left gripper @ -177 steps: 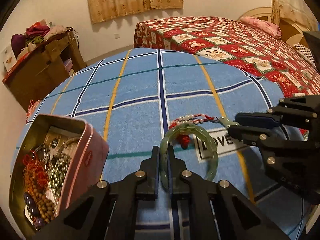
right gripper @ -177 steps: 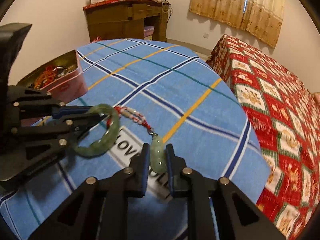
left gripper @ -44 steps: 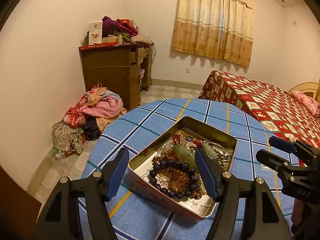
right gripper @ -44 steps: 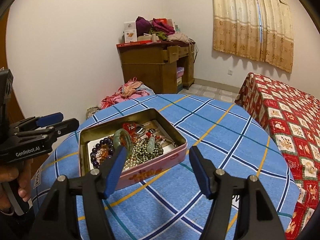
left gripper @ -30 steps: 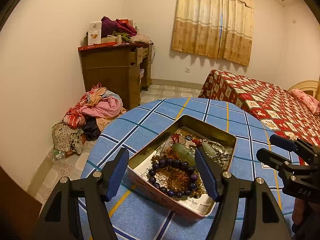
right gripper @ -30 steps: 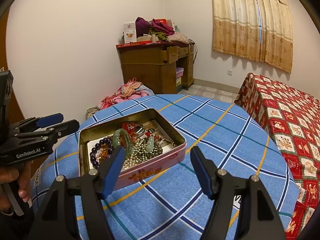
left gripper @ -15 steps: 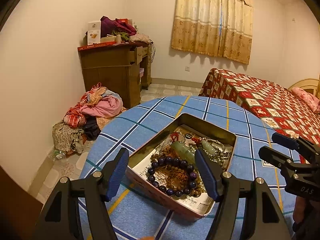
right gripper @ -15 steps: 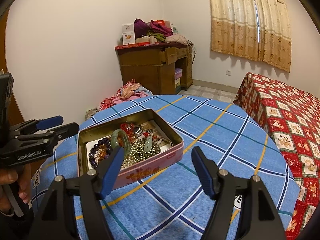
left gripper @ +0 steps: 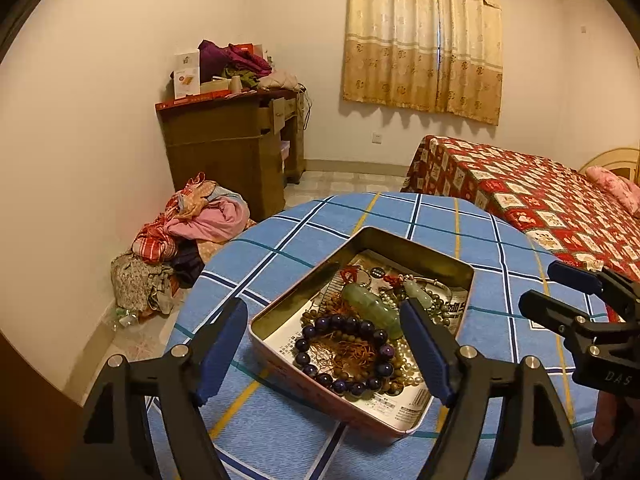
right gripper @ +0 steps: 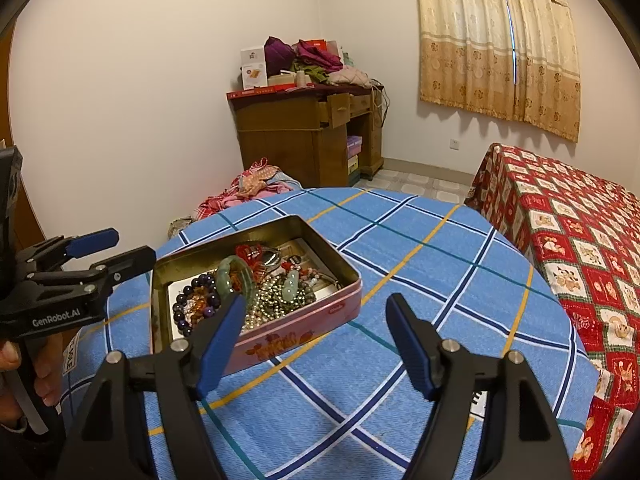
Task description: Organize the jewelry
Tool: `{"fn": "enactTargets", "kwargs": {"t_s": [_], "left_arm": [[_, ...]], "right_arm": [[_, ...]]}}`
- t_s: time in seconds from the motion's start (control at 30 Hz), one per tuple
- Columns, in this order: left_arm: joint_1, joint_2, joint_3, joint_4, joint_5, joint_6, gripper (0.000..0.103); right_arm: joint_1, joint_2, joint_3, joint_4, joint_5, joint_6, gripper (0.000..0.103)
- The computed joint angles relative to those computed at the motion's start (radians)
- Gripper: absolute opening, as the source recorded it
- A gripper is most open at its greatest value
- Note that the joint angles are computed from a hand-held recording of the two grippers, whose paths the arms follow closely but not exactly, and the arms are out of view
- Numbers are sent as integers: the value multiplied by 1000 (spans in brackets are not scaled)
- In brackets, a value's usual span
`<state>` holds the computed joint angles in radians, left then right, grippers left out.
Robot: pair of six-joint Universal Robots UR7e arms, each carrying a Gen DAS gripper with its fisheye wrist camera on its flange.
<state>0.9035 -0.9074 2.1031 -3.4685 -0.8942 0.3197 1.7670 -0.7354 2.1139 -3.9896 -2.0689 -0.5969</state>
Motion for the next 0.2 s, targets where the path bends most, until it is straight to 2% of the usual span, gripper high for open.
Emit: {"fn": "enactTargets", "kwargs": {"t_s": [0.2], "left_arm": [[-6, 7, 2, -9, 7, 13, 79]], "right_arm": [[-4, -6, 8, -5, 5, -3, 77]]}}
